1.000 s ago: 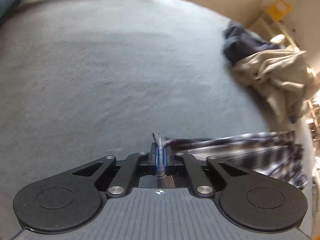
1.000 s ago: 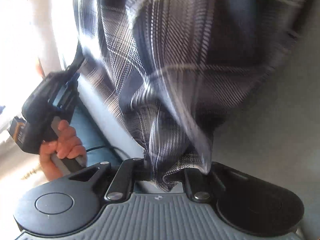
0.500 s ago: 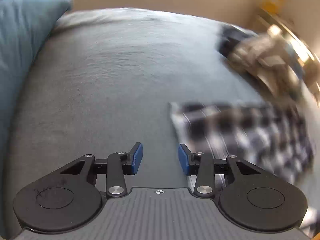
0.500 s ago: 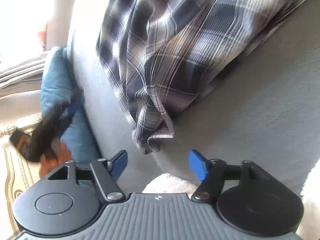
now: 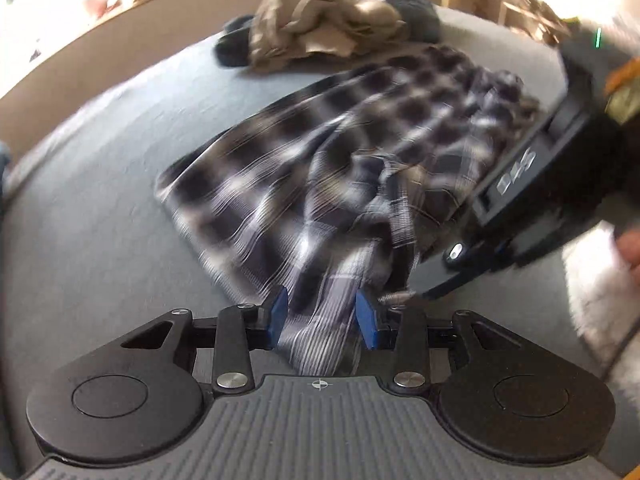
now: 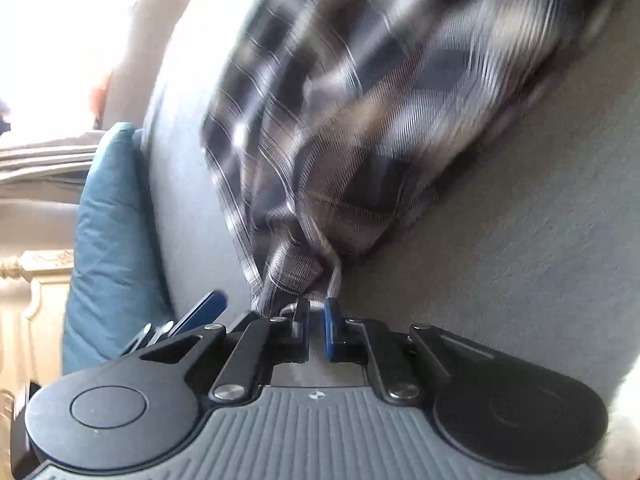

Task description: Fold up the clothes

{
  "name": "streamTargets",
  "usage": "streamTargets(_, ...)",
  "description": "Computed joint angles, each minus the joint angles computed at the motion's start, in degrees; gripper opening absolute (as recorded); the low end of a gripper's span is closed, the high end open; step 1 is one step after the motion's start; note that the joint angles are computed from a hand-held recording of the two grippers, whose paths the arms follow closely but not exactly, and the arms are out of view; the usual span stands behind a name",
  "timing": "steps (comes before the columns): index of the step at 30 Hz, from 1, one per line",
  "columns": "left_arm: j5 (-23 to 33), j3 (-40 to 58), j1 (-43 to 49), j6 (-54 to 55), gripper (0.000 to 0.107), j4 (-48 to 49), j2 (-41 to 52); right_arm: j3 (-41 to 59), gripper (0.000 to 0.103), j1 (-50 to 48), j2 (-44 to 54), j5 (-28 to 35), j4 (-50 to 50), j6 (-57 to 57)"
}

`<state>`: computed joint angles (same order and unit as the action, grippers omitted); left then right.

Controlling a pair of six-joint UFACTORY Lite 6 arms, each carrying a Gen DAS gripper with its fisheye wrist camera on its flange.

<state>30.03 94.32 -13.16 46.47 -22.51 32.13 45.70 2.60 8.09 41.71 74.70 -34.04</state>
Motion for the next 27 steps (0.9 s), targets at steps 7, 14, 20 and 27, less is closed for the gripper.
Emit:
streamTargets(7, 0.54, 4.04, -3.35, 0.47, 0.038, 5.36, 5.37, 6.85, 0.011, -1.59, 1.44, -1.76, -6.73, 0.23)
streamTargets(14, -0.64, 5.65, -4.91, -0.26, 0.025, 8.66, 7.87, 12.26, 0.007, -0.86, 8.85, -1.64, -4.56, -2.44)
streamTargets(20, 4.84, 12.49, -0.82, 1.61, 0.009, -1.66, 11.42, 9.07, 0.011, -5.02, 8.46, 4.42, 3.70, -7.65)
streamTargets(27, 9.71, 14.49, 2.41, 6.26, 0.007, -11.31, 12.08, 8.20, 0.012, -1.45, 13.10, 2.96, 4.60, -10.23)
